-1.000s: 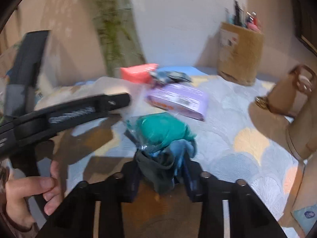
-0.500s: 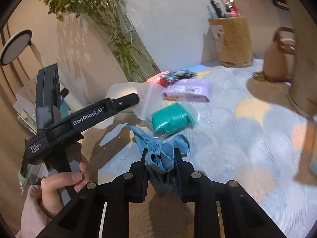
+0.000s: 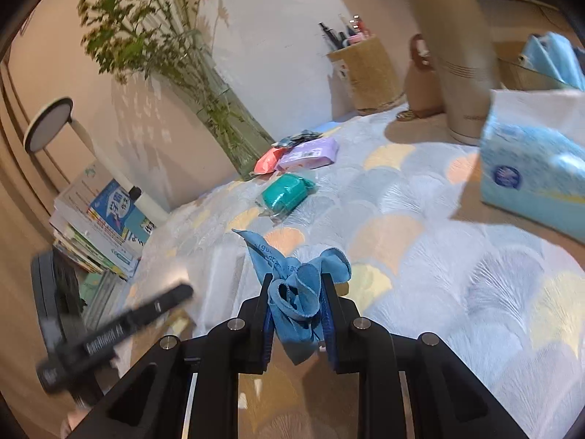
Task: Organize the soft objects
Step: 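Lift the white pouch with the left tool while the right tool grasps and lifts the blue cloth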
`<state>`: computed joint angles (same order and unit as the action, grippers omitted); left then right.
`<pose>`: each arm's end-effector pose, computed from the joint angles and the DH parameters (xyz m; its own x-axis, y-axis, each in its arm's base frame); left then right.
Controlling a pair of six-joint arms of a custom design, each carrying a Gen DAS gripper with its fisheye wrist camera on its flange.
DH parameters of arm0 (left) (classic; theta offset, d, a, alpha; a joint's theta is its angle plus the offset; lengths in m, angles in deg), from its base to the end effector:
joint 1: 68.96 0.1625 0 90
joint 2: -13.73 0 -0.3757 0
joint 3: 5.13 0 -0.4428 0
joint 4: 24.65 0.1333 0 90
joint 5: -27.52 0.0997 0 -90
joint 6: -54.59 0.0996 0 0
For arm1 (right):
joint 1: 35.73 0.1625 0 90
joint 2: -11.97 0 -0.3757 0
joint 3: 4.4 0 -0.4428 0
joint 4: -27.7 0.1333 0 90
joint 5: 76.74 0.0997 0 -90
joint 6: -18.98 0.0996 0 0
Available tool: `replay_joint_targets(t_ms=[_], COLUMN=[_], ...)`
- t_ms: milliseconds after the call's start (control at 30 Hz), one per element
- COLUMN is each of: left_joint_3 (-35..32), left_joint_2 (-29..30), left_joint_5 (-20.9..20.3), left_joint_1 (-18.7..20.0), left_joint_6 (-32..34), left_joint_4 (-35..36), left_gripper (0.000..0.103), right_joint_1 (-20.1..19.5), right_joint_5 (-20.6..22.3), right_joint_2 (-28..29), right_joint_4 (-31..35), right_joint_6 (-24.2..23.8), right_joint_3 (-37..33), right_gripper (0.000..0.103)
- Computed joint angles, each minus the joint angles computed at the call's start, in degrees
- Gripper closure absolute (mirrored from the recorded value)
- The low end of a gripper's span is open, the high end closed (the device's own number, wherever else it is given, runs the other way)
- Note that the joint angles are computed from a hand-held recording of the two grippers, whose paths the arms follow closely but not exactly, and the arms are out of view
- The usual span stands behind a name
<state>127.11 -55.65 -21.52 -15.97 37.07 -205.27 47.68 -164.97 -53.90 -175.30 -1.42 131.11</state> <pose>-0.1168 -0.4849 0.1000 -0.9107 -0.0117 -0.4130 0.2711 0.7373 -0.6188 0.0840 -0.4612 0.0863 -0.9620 -0.1640 0.2183 -0.2687 0.7096 -0.6513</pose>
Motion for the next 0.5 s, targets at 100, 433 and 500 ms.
replay_joint_targets(t_ms=[100,433,500], left_joint_3=[1.1,1.9,2.4], left_joint_2=[0.5,1.5,1.2], left_joint_5=[3.6,4.8,5.0], left_joint_1=[-2.5,-3.0,-3.1], left_joint_6=[-2.8,-7.4,-7.6], left_joint_4=[-1.5,-3.1,-3.9], left_gripper=[0.053,0.052,0.052], right_joint_1=[-0.6,-1.9,-2.7], right_joint_5=[1.5,5.6,7.6], right_joint_2=[-0.5,-0.8,-1.1], right_joint_4=[-1.5,-4.6,-5.1], right_joint_6=[0.0,-1.3,-1.4], right_joint_3=[0.9,2.5,3.0], right_gripper=[0.081,0.081,0.081])
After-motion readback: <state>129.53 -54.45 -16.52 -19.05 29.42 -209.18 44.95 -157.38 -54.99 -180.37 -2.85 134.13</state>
